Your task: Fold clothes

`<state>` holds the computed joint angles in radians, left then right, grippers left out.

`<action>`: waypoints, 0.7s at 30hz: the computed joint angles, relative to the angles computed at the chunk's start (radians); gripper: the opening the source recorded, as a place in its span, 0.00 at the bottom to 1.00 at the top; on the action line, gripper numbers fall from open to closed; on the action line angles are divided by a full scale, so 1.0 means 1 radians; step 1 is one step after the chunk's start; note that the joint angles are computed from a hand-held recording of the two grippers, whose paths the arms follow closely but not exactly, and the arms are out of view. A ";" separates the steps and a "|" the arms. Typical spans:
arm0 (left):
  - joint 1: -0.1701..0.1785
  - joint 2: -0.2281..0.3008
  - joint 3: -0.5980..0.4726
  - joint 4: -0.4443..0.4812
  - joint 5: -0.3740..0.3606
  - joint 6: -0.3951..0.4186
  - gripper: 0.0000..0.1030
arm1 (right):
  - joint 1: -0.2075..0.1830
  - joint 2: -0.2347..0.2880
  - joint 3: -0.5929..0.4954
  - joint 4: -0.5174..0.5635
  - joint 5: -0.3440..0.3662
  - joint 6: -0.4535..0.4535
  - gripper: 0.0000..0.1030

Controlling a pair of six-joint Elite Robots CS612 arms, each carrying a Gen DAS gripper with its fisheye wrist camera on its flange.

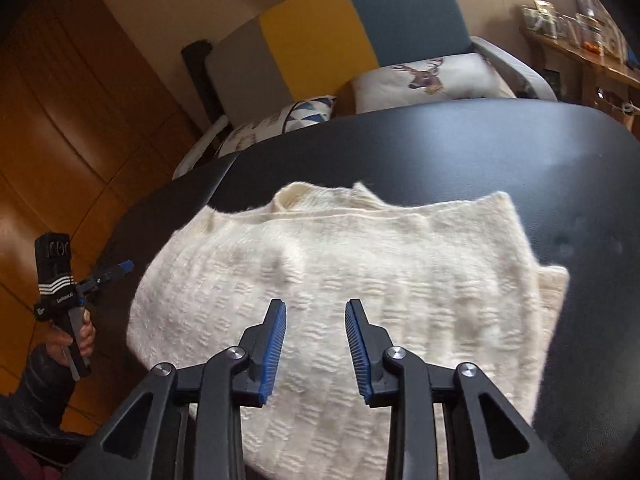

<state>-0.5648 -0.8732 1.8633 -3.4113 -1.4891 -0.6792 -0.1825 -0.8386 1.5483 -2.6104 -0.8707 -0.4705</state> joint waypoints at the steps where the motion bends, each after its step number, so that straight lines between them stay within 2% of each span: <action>1: 0.013 0.005 0.016 -0.037 -0.062 -0.010 0.61 | 0.013 -0.001 -0.002 0.011 -0.013 -0.013 0.30; 5: 0.032 0.034 0.037 -0.122 -0.215 -0.004 0.57 | 0.051 0.007 -0.020 0.055 -0.057 -0.048 0.30; 9: 0.052 0.078 0.023 -0.211 -0.365 -0.036 0.53 | 0.077 0.014 -0.036 0.066 -0.120 -0.062 0.30; 11: 0.061 0.092 0.016 -0.216 -0.406 -0.055 0.52 | 0.090 0.019 -0.046 0.069 -0.149 -0.066 0.30; 14: 0.076 0.110 0.008 -0.227 -0.468 -0.088 0.43 | 0.104 0.021 -0.053 0.069 -0.178 -0.083 0.30; 16: 0.084 0.124 0.007 -0.272 -0.544 -0.102 0.37 | 0.110 0.024 -0.060 0.078 -0.187 -0.092 0.30; 18: 0.084 0.135 0.000 -0.297 -0.619 -0.098 0.37 | 0.117 0.027 -0.067 0.088 -0.196 -0.100 0.30; 20: 0.076 0.132 -0.004 -0.265 -0.617 -0.084 0.36 | 0.123 0.034 -0.077 0.089 -0.211 -0.095 0.30; 21: 0.071 0.128 -0.005 -0.242 -0.606 -0.078 0.20 | 0.127 0.038 -0.082 0.090 -0.219 -0.093 0.30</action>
